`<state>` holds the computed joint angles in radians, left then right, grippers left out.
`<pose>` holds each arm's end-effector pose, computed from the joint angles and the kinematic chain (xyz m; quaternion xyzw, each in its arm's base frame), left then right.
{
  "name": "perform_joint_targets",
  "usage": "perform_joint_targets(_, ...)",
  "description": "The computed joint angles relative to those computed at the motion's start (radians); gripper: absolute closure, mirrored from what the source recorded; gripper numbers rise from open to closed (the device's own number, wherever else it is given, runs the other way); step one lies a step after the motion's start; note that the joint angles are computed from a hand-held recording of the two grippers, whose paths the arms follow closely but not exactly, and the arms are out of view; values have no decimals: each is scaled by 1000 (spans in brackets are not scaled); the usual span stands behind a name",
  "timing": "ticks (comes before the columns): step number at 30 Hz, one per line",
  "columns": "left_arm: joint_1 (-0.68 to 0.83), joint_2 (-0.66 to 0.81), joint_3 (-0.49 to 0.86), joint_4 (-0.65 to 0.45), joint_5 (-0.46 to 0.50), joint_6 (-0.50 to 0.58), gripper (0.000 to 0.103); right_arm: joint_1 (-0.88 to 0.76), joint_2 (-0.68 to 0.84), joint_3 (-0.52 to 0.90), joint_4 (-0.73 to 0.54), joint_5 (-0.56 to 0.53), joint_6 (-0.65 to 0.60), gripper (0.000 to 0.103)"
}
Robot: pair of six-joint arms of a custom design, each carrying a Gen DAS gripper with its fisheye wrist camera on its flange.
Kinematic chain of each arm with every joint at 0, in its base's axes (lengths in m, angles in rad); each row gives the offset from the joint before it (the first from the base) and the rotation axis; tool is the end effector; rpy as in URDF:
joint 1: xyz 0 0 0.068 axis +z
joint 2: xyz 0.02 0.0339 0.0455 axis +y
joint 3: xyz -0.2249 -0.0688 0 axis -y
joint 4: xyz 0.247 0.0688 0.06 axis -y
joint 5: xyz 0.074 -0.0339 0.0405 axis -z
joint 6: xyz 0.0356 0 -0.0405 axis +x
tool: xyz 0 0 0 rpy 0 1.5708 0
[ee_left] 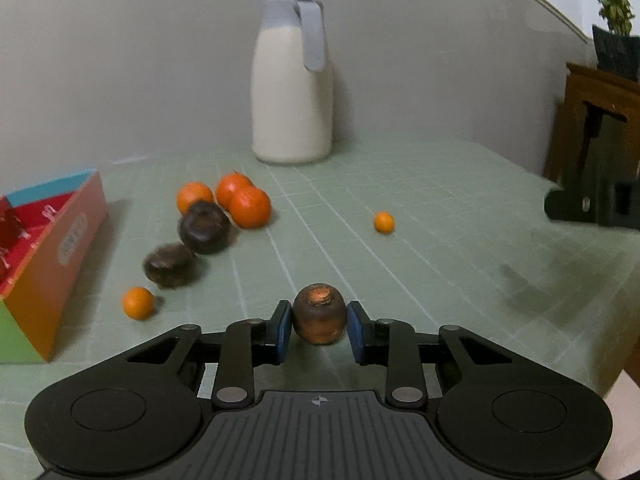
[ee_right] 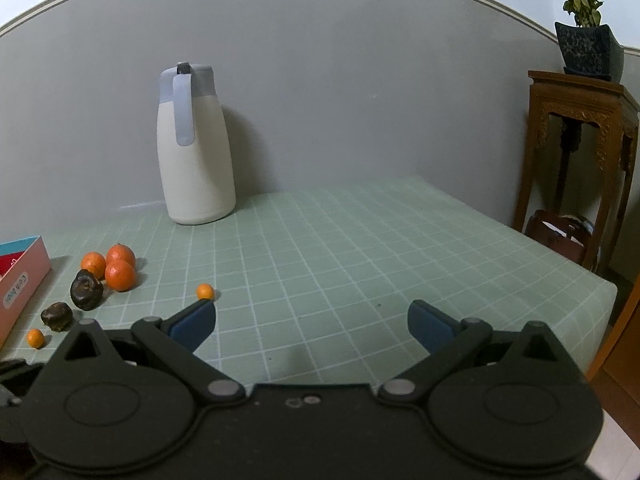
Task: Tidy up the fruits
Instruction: 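Carry the reddish-brown fruit into the red box and open the left tool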
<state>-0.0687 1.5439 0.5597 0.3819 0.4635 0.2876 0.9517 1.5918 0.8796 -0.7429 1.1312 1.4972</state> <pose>0.2861 -0.0356 0.1059 0.2579 0.8288 -0.1526 0.4726 0.1778 0.1940 0.1338 0.2569 0.8034 -0.1357 0.5198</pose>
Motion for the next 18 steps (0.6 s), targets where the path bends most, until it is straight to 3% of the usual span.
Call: perform_joint_targets(18,338,47,149,33,152,-52,73,-30,134,169,216,-35,-275,0)
